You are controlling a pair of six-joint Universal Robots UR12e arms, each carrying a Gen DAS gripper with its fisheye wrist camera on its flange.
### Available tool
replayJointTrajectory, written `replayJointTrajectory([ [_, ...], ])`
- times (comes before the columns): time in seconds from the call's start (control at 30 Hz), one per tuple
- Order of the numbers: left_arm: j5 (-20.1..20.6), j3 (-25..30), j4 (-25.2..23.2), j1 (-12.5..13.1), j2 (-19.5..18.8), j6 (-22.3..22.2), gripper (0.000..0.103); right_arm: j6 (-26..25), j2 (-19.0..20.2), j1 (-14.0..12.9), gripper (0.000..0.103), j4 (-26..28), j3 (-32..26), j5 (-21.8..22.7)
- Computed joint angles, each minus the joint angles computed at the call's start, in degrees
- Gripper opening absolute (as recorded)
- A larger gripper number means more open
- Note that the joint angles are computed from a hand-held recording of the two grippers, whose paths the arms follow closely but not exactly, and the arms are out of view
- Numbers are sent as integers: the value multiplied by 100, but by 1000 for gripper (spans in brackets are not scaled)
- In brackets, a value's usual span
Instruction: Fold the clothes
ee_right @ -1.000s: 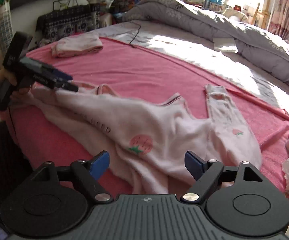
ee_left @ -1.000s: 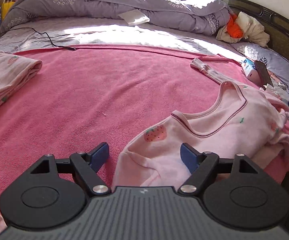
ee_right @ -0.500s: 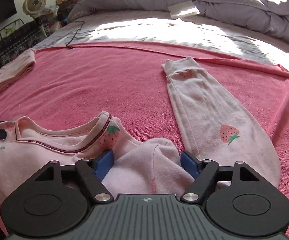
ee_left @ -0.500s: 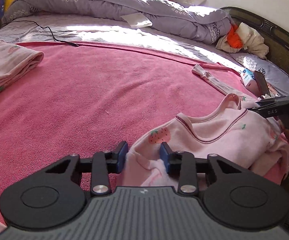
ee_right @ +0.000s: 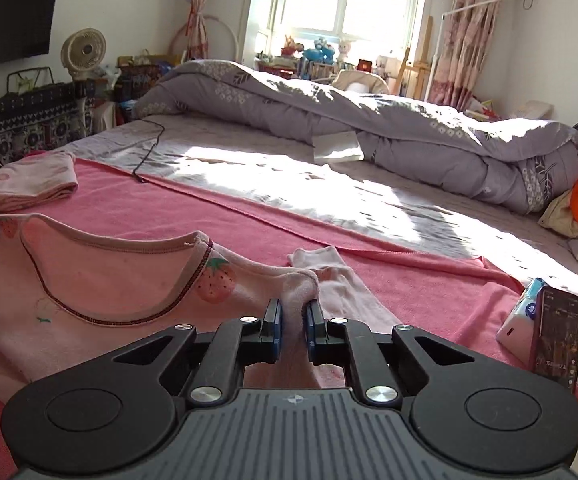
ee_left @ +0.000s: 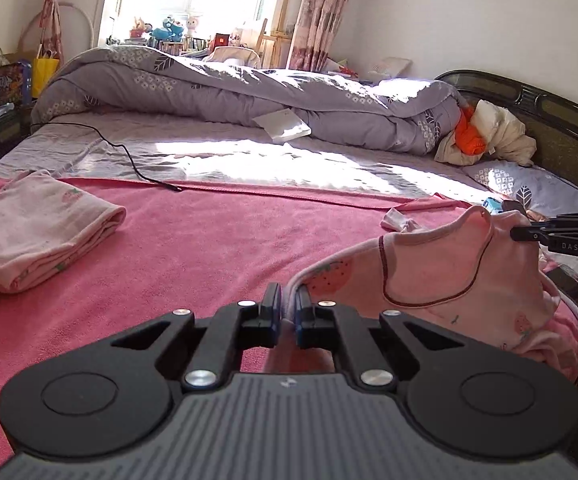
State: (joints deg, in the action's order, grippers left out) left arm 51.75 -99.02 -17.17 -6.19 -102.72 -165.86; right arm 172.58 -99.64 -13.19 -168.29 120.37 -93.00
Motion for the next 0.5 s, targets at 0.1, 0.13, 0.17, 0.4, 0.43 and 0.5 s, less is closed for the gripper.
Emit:
replayJointTrajectory([
  [0.1,57,-101,-297,7,112,304,6,-230,-154,48,14,39,110,-132],
  [0.13,149,-125,-418,-9,132,332,9,-321,-201,86,14,74,165,-227],
  [0.17,242,-147,-539,-25,150,359,10,-361,-234,109,14,116,209,-259],
  [0.4,880,-123,-1074,-188,103,494,48,-573,-284,237,14,337,375,-288],
  [0.43,883,-97,-1102,-189,81,456,50,-578,-278,231,14,338,374,-258],
  [0.5,828,-36,-1256,-189,38,494,54,-560,-272,190,15,380,363,-157],
])
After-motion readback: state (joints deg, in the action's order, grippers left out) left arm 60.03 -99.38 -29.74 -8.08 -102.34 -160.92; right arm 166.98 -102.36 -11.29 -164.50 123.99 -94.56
